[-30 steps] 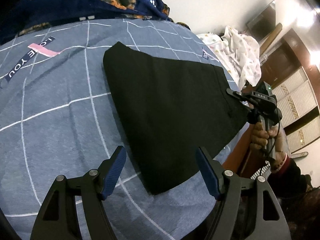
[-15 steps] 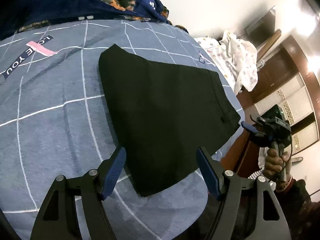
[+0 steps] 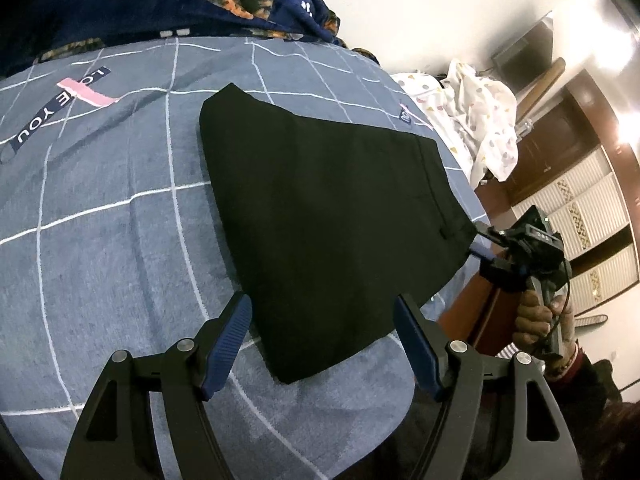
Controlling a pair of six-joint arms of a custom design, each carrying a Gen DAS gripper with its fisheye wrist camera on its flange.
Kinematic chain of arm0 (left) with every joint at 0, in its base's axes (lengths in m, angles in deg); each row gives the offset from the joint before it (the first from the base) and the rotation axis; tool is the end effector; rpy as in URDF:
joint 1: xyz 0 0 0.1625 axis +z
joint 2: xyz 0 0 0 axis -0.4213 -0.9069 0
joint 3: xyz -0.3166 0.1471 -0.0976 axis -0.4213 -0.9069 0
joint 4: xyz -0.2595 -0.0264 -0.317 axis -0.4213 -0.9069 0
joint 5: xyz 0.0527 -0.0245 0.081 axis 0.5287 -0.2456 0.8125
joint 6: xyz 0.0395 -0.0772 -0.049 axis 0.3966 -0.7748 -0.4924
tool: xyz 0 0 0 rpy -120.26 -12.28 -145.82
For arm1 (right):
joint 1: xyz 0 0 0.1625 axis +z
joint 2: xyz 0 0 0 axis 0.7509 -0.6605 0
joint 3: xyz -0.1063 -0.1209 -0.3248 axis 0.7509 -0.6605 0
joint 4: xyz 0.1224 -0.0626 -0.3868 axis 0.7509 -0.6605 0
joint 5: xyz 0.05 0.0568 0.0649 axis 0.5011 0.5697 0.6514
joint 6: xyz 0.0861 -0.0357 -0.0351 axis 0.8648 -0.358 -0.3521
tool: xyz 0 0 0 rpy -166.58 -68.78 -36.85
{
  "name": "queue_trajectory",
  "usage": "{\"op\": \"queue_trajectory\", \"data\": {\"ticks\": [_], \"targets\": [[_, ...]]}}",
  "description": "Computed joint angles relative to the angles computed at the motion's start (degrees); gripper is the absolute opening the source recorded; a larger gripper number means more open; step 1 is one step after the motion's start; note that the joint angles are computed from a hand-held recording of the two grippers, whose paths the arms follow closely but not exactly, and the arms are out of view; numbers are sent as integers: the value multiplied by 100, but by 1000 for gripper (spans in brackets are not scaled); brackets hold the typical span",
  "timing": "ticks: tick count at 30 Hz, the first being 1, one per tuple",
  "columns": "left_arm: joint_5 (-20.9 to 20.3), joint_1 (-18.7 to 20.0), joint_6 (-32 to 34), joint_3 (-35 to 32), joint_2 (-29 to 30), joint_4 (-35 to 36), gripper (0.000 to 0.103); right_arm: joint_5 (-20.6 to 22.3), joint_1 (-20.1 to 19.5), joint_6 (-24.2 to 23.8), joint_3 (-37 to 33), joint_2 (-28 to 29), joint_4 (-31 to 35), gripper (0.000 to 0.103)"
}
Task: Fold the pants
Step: 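Lift the waistband end with the right tool and hold it above the trousers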
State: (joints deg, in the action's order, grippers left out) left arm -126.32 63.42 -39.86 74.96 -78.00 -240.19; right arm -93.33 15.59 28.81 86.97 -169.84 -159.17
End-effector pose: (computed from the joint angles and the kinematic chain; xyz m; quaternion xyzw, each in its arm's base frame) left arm -0.3028 -0.4573 0.1027 0.1435 0.9694 -0.1802 0.0852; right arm -0.0186 -0.4399 0.3809 0.0916 0.9570 -0.2364 0.1410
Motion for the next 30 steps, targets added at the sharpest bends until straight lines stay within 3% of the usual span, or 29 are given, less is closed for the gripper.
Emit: {"op": "queue_trajectory", "data": {"ticks": [1, 2, 5, 8, 11, 17, 20, 30], "targets": [[-2, -4, -13, 2, -4, 18, 73, -153, 55, -3, 28, -23, -125, 10], [-8, -7, -17, -1, -3, 30, 73, -266, 108, 28, 38, -18, -212, 10], [22, -22, -22, -12, -12, 74, 73, -262, 206, -10, 132, -161, -351, 9], [-33, -5, -23, -37, 12, 31, 74, 57, 137, -39, 215, -433, -92, 9], [-50, 12, 7, -70, 74, 33, 76, -54, 116, -32, 309, -574, 104, 9], [-133, 54, 5, -145, 202, 173, 76, -44, -396, 105, 585, -570, -34, 8], [-119, 55, -1, -138, 195, 199, 76, 38, -441, 70, 647, -580, -124, 8], [-163, 98, -128, -30, 130, 125, 76, -492, -98, 441, 596, -482, -411, 10]]}}
